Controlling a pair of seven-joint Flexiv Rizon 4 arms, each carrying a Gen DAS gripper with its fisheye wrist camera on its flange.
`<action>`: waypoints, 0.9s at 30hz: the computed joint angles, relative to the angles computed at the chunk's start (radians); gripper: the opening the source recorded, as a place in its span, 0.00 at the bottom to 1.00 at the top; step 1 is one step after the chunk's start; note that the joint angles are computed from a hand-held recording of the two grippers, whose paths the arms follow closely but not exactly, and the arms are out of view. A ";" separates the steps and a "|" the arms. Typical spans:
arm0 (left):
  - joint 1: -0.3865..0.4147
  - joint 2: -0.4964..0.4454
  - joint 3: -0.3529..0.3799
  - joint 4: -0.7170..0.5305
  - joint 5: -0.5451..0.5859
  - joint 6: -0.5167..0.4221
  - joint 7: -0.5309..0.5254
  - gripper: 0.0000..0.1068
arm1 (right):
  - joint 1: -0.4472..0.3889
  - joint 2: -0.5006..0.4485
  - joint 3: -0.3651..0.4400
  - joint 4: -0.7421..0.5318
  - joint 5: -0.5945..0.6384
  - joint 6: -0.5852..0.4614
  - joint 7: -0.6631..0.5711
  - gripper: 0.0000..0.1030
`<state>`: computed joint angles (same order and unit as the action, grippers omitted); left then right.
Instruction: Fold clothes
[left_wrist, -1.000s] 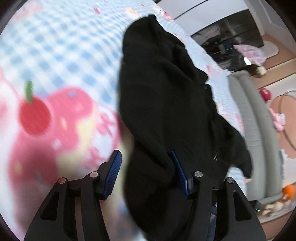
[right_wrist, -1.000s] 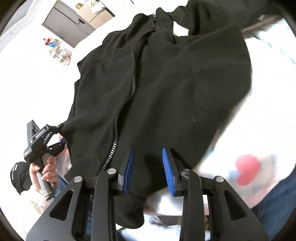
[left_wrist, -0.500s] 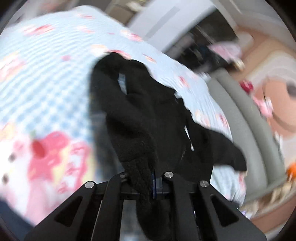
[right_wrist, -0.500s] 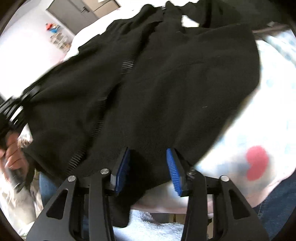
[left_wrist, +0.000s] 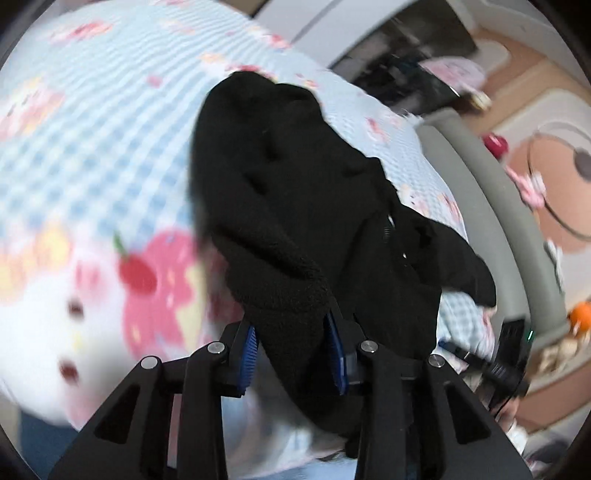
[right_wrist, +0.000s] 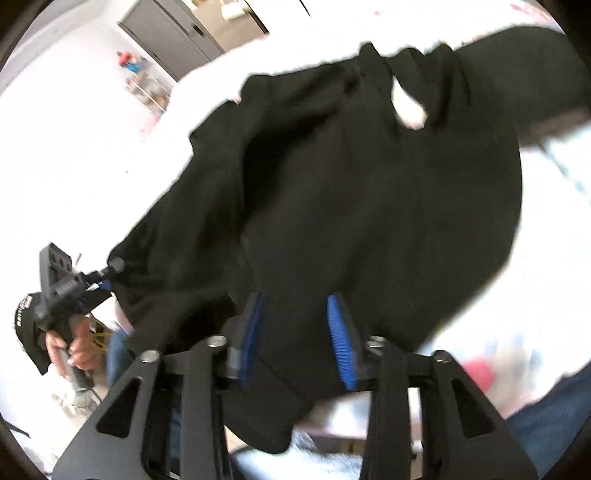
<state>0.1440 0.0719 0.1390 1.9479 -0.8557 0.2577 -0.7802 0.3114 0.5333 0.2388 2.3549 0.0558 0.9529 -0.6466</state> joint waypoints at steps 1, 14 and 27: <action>0.006 -0.006 0.002 -0.022 0.026 -0.031 0.009 0.32 | 0.012 -0.018 -0.015 -0.016 0.007 0.005 -0.018 0.47; 0.056 0.053 0.040 -0.007 0.271 0.025 -0.059 0.45 | 0.115 -0.359 -0.047 -0.241 0.281 -0.008 -0.324 0.61; -0.041 0.131 0.014 0.078 0.066 -0.254 0.050 0.45 | 0.150 -0.275 0.049 -0.104 0.363 0.238 -0.271 0.10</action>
